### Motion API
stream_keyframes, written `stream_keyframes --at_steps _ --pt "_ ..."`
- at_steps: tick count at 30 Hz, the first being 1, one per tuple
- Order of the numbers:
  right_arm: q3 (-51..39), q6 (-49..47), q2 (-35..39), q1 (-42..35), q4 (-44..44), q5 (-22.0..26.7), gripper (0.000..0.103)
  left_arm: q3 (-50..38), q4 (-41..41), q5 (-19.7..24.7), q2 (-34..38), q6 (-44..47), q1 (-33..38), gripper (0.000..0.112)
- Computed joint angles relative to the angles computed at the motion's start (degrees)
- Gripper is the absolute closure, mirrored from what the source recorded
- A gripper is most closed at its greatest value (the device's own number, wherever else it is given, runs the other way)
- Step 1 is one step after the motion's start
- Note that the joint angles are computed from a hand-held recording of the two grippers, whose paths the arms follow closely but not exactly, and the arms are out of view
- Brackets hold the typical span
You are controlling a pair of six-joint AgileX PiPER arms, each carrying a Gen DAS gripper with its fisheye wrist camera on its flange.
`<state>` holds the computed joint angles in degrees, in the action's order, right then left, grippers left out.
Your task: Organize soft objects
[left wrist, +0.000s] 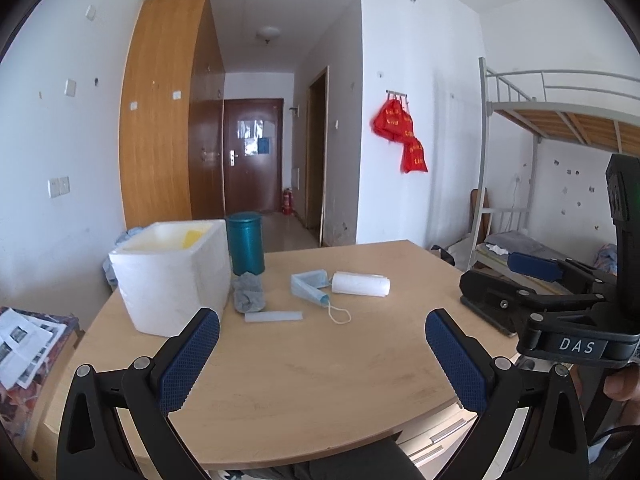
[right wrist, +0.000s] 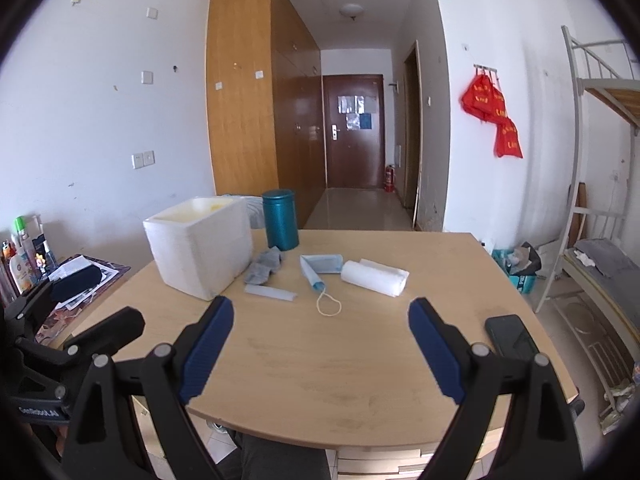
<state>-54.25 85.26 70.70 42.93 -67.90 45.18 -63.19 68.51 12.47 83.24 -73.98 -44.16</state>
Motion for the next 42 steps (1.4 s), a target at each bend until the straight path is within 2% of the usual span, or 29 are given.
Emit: stream_keyframes --at_steps 5,11,20,22,35,39,42 --pt "-0.75 -4.28 1.64 -6.34 2.98 -5.68 0.011 -4.87 -8.97 -1.05 5.33 9.12 1.74 0.010" --pt "-3.35 -11.50 3.90 -13.06 8.54 -11.01 0.011 -11.73 -27.72 -0.55 10.21 27.81 3.84 0.010" --pt "-8.95 -23.30 9.30 -20.32 18.13 -15.47 0.011 -22.67 -46.97 2.31 17.69 47.34 6.33 0.010" --pt "-10.22 -26.81 10.76 -22.26 21.27 -16.53 0.011 -25.29 -49.08 3.31 19.48 49.47 6.73 0.010" --pt "-20.29 -46.79 21.09 -31.03 39.72 -17.92 0.011 -49.69 -60.40 14.98 35.87 61.89 8.93 0.010" --pt "-23.47 -50.99 24.13 -32.88 43.26 -17.29 0.011 -61.61 -64.57 21.29 43.15 65.46 9.66 0.010" --pt "-25.53 -54.21 26.29 -34.34 45.81 -16.90 0.011 -73.81 -66.03 27.74 49.95 66.39 10.03 0.010"
